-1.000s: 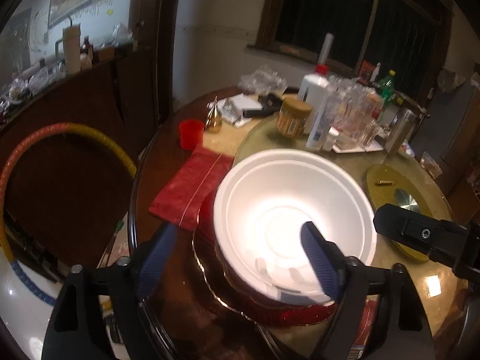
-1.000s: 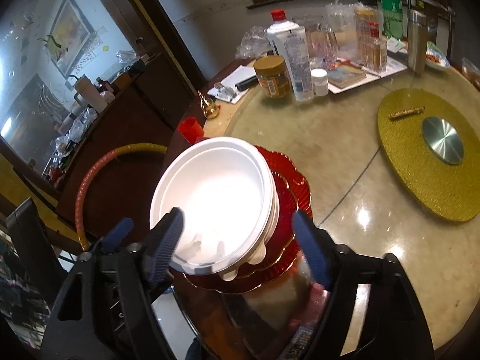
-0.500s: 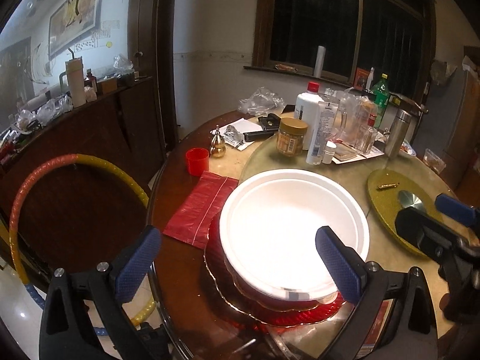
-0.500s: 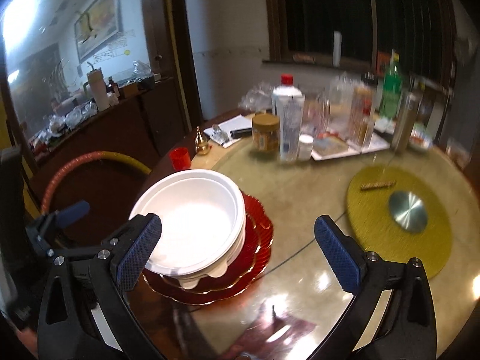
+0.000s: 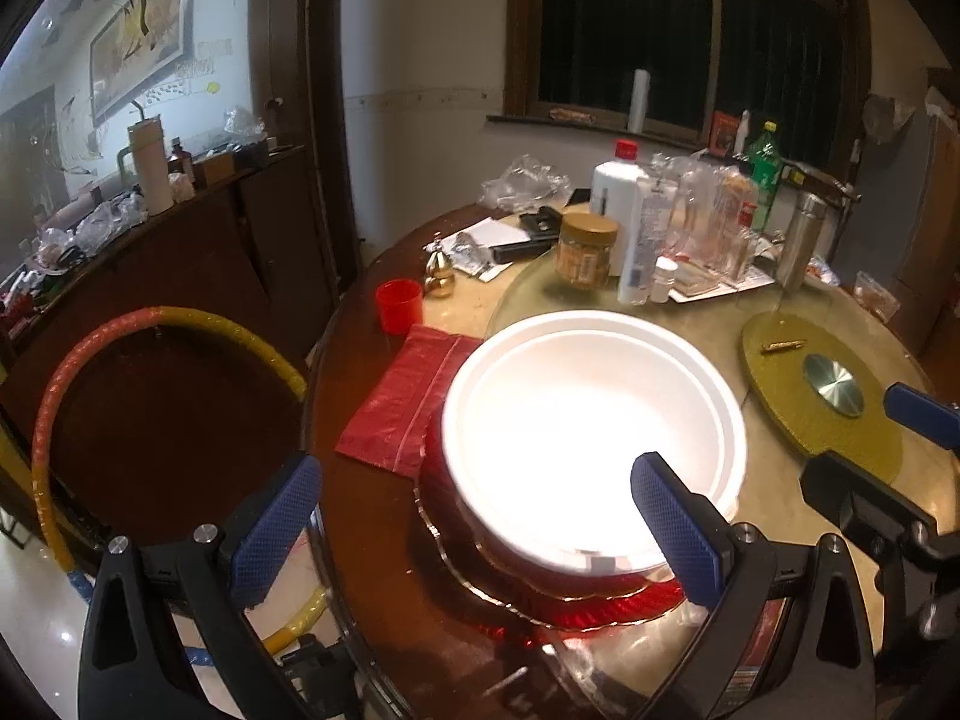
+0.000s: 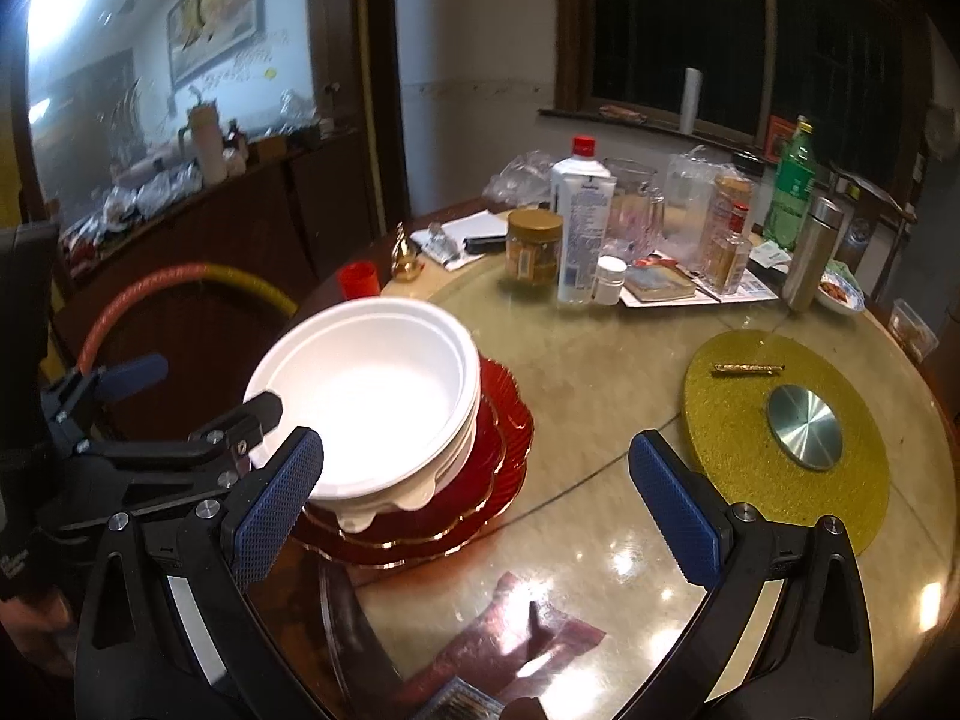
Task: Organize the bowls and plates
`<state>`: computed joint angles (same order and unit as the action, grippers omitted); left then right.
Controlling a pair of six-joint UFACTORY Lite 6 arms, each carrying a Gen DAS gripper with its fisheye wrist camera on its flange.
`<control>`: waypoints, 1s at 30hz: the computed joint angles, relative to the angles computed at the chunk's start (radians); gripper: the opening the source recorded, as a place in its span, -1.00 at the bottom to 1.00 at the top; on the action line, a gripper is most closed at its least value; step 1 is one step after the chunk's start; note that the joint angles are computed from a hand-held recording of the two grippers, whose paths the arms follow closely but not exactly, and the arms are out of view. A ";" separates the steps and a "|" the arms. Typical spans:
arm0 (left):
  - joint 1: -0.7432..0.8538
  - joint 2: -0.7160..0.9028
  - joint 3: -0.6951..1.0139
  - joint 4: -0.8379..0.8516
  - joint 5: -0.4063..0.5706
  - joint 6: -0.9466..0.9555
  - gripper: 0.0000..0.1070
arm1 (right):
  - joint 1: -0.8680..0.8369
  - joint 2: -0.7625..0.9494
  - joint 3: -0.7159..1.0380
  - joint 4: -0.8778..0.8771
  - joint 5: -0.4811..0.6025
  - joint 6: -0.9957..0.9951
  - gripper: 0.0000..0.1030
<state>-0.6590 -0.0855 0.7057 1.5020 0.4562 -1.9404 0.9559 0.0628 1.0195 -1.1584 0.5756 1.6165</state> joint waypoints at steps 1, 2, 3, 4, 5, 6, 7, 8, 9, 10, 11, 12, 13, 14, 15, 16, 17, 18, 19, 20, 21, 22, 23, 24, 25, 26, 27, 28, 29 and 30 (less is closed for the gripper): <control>-0.004 -0.004 -0.004 -0.003 0.010 0.003 0.92 | -0.001 0.001 0.003 0.019 -0.005 -0.031 1.00; -0.001 -0.016 -0.014 0.006 0.001 -0.001 0.92 | -0.003 0.003 0.008 0.042 -0.007 -0.063 1.00; 0.011 -0.031 -0.024 0.013 -0.024 -0.006 0.92 | -0.006 0.003 0.008 0.054 -0.006 -0.081 1.00; 0.021 -0.041 -0.030 0.009 -0.045 -0.004 0.92 | -0.005 0.001 0.007 0.060 -0.004 -0.090 1.00; 0.035 -0.051 -0.035 0.009 -0.070 -0.006 0.92 | -0.003 0.003 0.010 0.065 0.000 -0.098 1.00; 0.044 -0.058 -0.039 0.011 -0.085 -0.009 0.92 | -0.001 0.004 0.011 0.072 0.004 -0.110 1.00; 0.047 -0.055 -0.036 0.009 -0.090 -0.007 0.92 | 0.001 0.005 0.013 0.077 0.009 -0.118 1.00; 0.050 -0.050 -0.029 -0.016 -0.093 0.016 0.92 | 0.003 0.008 0.015 0.082 0.014 -0.124 1.00; 0.051 -0.044 -0.023 -0.032 -0.093 0.032 0.92 | 0.004 0.010 0.017 0.089 0.018 -0.135 0.99; 0.049 -0.037 -0.018 -0.042 -0.091 0.040 0.92 | 0.006 0.013 0.021 0.094 0.024 -0.140 1.00; 0.048 -0.029 -0.012 -0.057 -0.092 0.056 0.92 | 0.008 0.014 0.022 0.096 0.029 -0.145 1.00; 0.048 -0.026 -0.011 -0.056 -0.095 0.057 0.92 | 0.012 0.018 0.027 0.100 0.033 -0.148 1.00; 0.048 -0.025 -0.011 -0.059 -0.099 0.063 0.92 | 0.015 0.022 0.032 0.105 0.037 -0.157 1.00; 0.050 -0.018 -0.006 -0.072 -0.112 0.080 0.92 | 0.018 0.026 0.037 0.107 0.041 -0.161 1.00; 0.052 -0.014 -0.002 -0.083 -0.122 0.094 0.92 | 0.021 0.030 0.040 0.110 0.044 -0.167 1.00; 0.054 -0.010 0.000 -0.098 -0.135 0.112 0.92 | 0.024 0.033 0.045 0.114 0.047 -0.176 1.00; 0.055 -0.003 0.005 -0.112 -0.144 0.130 0.92 | 0.025 0.035 0.047 0.118 0.048 -0.183 0.99; 0.053 0.000 0.005 -0.110 -0.145 0.133 0.92 | 0.026 0.040 0.051 0.122 0.054 -0.189 1.00; 0.050 0.005 0.008 -0.111 -0.140 0.134 0.92 | 0.027 0.042 0.053 0.124 0.057 -0.189 1.00; 0.041 0.012 0.012 -0.114 -0.123 0.136 0.92 | 0.029 0.044 0.054 0.126 0.059 -0.189 1.00; 0.038 0.010 0.010 -0.102 -0.118 0.125 0.92 | 0.028 0.046 0.055 0.128 0.059 -0.191 1.00; 0.033 0.011 0.010 -0.088 -0.108 0.113 0.92 | 0.028 0.046 0.056 0.130 0.059 -0.192 1.00; 0.025 0.010 0.008 -0.070 -0.094 0.093 0.92 | 0.029 0.047 0.057 0.131 0.060 -0.193 1.00; 0.020 0.009 0.007 -0.052 -0.083 0.075 0.92 | 0.029 0.048 0.059 0.134 0.061 -0.197 1.00; 0.008 0.008 0.004 -0.028 -0.061 0.048 0.92 | 0.029 0.047 0.058 0.133 0.061 -0.196 1.00; 0.001 0.007 0.001 -0.014 -0.046 0.031 0.92 | 0.030 0.047 0.058 0.133 0.063 -0.197 1.00; -0.004 0.004 -0.003 -0.007 -0.035 0.021 0.92 | 0.029 0.046 0.057 0.132 0.065 -0.198 1.00; -0.002 0.005 -0.001 -0.001 -0.035 0.015 0.92 | 0.029 0.046 0.056 0.133 0.063 -0.198 1.00; 0.000 0.004 -0.001 0.000 -0.036 0.014 0.92 | 0.028 0.045 0.055 0.133 0.062 -0.198 1.00; 0.004 0.007 0.002 -0.003 -0.041 0.018 0.92 | 0.030 0.047 0.058 0.134 0.066 -0.197 1.00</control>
